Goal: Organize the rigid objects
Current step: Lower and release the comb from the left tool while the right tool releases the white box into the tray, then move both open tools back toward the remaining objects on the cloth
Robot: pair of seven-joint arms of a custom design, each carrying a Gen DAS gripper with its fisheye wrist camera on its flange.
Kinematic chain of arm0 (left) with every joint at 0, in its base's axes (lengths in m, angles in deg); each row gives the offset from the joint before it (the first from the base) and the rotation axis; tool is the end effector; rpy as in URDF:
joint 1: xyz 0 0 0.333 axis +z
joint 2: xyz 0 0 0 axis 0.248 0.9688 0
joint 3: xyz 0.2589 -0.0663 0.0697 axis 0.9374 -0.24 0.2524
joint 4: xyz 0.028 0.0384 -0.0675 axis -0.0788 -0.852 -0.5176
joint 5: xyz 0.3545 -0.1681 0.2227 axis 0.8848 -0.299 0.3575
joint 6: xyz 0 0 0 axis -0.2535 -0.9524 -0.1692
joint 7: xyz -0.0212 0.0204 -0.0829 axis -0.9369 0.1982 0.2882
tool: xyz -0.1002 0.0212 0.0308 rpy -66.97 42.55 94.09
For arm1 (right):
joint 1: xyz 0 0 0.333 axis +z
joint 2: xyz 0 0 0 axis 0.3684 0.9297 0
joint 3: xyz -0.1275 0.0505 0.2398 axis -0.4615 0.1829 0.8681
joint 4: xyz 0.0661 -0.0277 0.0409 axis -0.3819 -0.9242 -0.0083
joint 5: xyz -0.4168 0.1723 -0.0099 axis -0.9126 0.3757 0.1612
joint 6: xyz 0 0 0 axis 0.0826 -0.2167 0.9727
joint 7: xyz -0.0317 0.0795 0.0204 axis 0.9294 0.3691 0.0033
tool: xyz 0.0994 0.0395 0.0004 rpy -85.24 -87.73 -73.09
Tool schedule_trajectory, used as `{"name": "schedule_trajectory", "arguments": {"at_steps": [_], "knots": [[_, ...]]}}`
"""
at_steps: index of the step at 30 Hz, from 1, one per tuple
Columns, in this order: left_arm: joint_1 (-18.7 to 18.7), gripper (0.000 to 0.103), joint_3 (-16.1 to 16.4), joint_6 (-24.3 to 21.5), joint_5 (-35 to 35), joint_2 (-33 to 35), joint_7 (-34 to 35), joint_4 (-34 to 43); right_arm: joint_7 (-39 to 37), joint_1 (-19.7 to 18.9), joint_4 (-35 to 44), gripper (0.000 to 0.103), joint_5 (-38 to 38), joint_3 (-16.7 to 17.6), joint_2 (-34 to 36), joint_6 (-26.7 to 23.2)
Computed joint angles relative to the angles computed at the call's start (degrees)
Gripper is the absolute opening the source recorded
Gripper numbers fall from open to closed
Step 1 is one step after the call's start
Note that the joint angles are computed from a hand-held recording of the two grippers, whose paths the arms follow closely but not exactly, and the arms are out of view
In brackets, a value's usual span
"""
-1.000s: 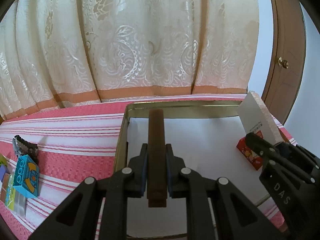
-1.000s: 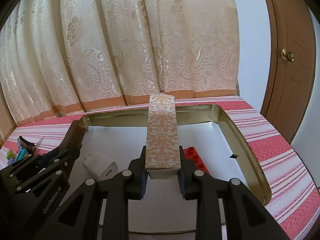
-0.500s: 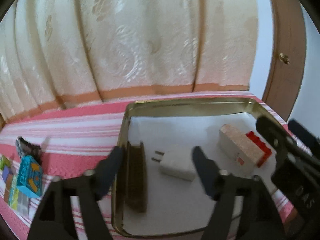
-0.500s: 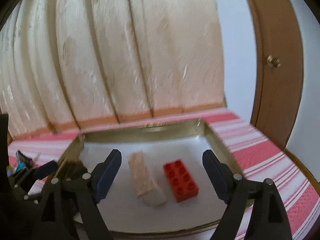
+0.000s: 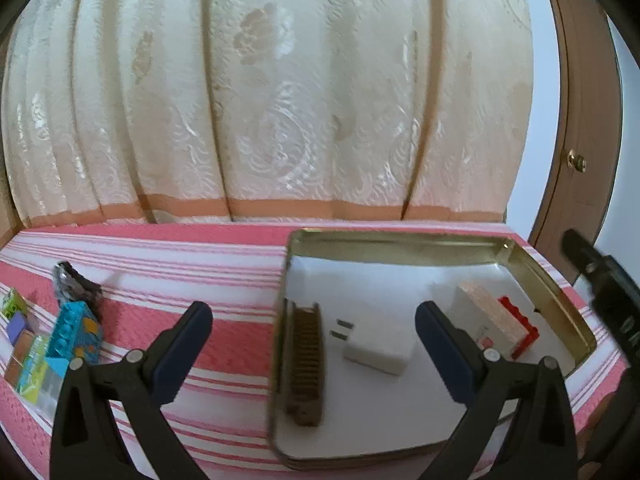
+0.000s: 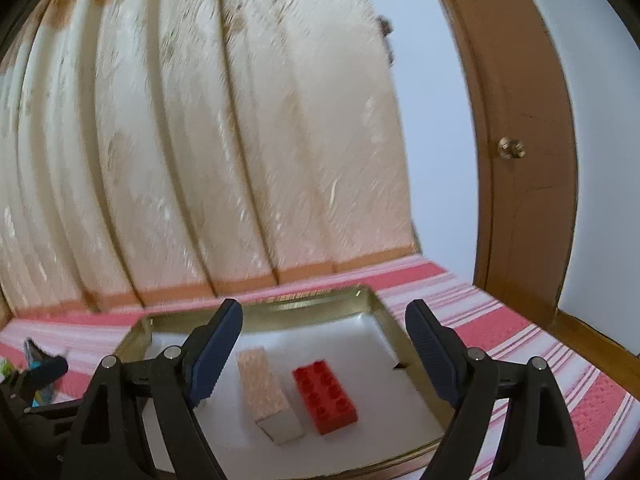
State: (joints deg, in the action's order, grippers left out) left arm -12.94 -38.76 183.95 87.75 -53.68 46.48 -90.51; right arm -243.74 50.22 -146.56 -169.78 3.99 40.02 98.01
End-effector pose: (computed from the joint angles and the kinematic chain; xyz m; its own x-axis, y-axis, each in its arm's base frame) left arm 0.6357 -0.4223 0.4988 0.0347 -0.9978 0.0563 -0.4614 -0.0660 -0.8847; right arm 0.6050 0.3765 0.5108 -0.1411 -0.9837 -0.1115 -0.2167 0.1406 -0.9661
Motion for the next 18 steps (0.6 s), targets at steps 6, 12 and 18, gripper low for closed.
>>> {"name": "schedule_trajectory", "arguments": {"at_steps": [6,12,18], "knots": [[-0.36,0.103,0.78,-5.39,7.19,-3.84,-5.22,-4.19,8.98,0.36,-2.86,0.091,-7.87,0.81,-2.41,-4.63],[2.21,0.103,-0.69,-4.41,11.05,-8.06,-12.04,-9.61,5.6,0.51,-2.01,0.091,-7.12,1.56,-1.56,-6.05],[4.03,0.103,-2.56,-4.46,12.63,-10.26,-11.64,-12.45,2.18,1.46,-1.3,0.091,-4.66,1.79,-0.94,-7.35]]}}
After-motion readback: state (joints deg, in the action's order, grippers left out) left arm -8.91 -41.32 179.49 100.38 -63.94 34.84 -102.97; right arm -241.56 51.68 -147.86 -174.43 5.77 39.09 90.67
